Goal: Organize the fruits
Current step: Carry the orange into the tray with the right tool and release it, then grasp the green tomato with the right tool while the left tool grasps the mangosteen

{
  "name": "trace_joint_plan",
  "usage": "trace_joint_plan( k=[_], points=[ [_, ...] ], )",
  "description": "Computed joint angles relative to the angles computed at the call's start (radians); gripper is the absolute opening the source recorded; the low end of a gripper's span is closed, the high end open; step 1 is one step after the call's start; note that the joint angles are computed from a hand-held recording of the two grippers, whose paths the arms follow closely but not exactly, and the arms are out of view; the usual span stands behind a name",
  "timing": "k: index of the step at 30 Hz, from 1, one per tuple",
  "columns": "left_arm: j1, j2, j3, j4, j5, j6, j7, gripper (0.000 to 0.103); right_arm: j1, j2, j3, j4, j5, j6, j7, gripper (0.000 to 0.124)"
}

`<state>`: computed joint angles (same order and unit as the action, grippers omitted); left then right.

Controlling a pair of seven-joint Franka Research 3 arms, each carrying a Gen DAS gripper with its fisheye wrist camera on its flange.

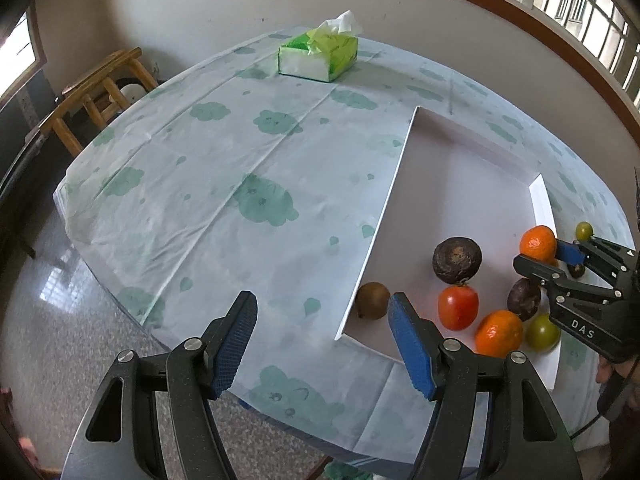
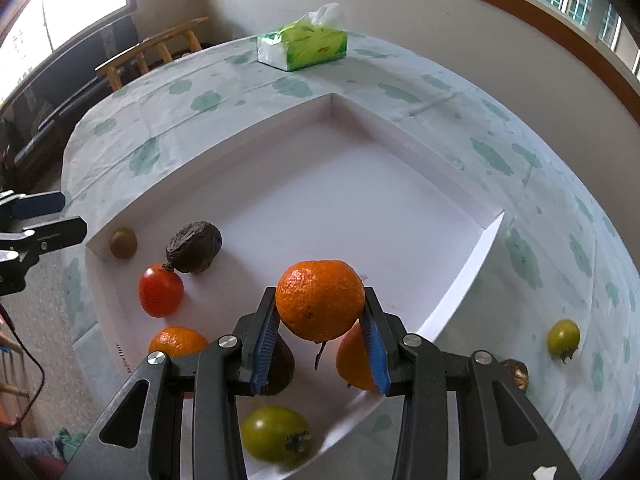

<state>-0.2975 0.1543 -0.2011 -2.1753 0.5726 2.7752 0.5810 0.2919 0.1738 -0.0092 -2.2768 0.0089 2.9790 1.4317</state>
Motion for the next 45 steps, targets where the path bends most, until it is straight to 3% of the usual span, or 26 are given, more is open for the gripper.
trace_joint_plan(
  k=[19, 24, 28, 32, 33, 38, 45],
  points=[
    [-0.011, 0.021, -0.012, 0.021, -0.045, -0.002, 0.057, 0.069, -0.013, -0.016, 0.024, -0.017, 0.046, 0.001, -0.053, 0.043],
    [-0.03, 0.033, -0.018, 0.048, -0.039, 0.002, 0.069, 0.069, -0.093, -0.079, 0.113, -0.069, 0.324, 0.031, -0.255, 0.043],
    [-0.055, 0.061, -0.027, 0.098, -0.032, 0.0, 0.084, 0.069, -0.1, -0.15, 0.088, -0.138, 0.448, 0.079, -0.336, 0.043],
    [-0.082, 0.115, -0.044, 0.175, -0.054, -0.005, 0.134, 0.069, -0.138, -0.187, 0.019, -0.194, 0.338, 0.114, -0.211, 0.044],
    [-0.093, 0.135, -0.049, 0.205, -0.059, -0.009, 0.15, 0.069, -0.167, -0.188, 0.0, -0.204, 0.248, 0.121, -0.122, 0.044],
    [-0.144, 0.224, -0.061, 0.336, -0.09, -0.039, 0.222, 0.069, -0.237, -0.151, -0.06, -0.183, 0.101, 0.113, 0.021, 0.044],
    [-0.223, 0.36, -0.065, 0.542, -0.126, -0.12, 0.319, 0.069, -0.29, -0.05, -0.025, -0.091, 0.283, 0.095, -0.171, 0.044]
  ],
)
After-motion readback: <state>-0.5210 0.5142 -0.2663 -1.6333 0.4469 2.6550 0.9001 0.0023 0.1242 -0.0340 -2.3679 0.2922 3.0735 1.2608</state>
